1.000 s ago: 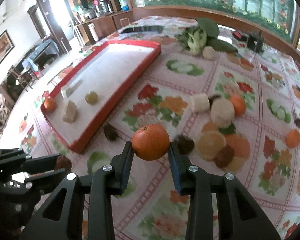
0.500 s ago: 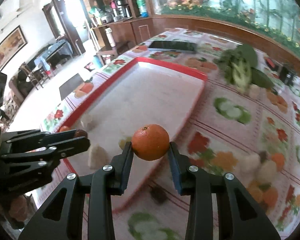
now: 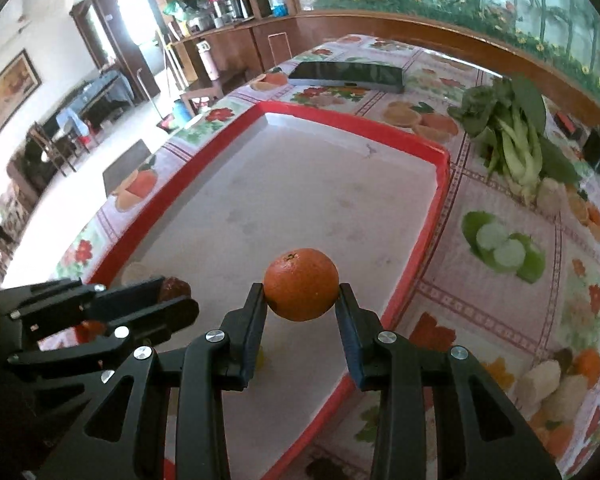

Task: Organize fruits
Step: 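Lower the date into the tray and open the left tool while the right tool releases the orange, then move both tools back over the fruit beside the tray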

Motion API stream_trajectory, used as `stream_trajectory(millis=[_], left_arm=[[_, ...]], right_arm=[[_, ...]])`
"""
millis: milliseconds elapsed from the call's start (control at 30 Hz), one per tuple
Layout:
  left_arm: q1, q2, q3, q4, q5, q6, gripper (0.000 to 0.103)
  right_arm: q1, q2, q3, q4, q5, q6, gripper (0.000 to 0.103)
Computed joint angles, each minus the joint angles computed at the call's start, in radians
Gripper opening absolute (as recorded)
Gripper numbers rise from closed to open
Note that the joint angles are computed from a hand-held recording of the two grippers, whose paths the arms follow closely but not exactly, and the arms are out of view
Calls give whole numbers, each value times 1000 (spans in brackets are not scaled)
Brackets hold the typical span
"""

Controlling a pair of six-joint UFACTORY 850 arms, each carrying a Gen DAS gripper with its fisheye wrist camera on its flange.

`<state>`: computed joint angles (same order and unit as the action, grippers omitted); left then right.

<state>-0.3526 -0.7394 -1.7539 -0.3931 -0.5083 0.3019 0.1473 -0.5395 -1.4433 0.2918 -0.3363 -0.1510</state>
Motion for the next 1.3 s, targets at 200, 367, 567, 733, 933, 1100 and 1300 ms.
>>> stream_trajectory(millis=[200, 367, 567, 733, 933, 1100, 1300], left_arm=[[0, -40, -49, 55, -24, -56, 25], [0, -51, -58, 80, -39, -91, 25], [1, -46, -56, 111, -44, -133, 36], [2, -17, -20, 134, -24, -161, 47], [-1, 37, 43, 138, 19, -173, 55], [-6, 83, 102, 159, 53, -192, 55], [-11, 129, 166, 172, 73, -219, 56]], right_arm=[[3, -25, -21, -51, -23, 35, 34], [7, -32, -26, -88, -27, 58, 35], [10, -27, -22, -133, -37, 85, 35], [19, -1, 6, -173, -32, 115, 35], [23, 54, 68, -173, -8, 129, 35], [20, 116, 138, -109, 34, 83, 36], [15, 145, 167, 68, 29, -81, 36]])
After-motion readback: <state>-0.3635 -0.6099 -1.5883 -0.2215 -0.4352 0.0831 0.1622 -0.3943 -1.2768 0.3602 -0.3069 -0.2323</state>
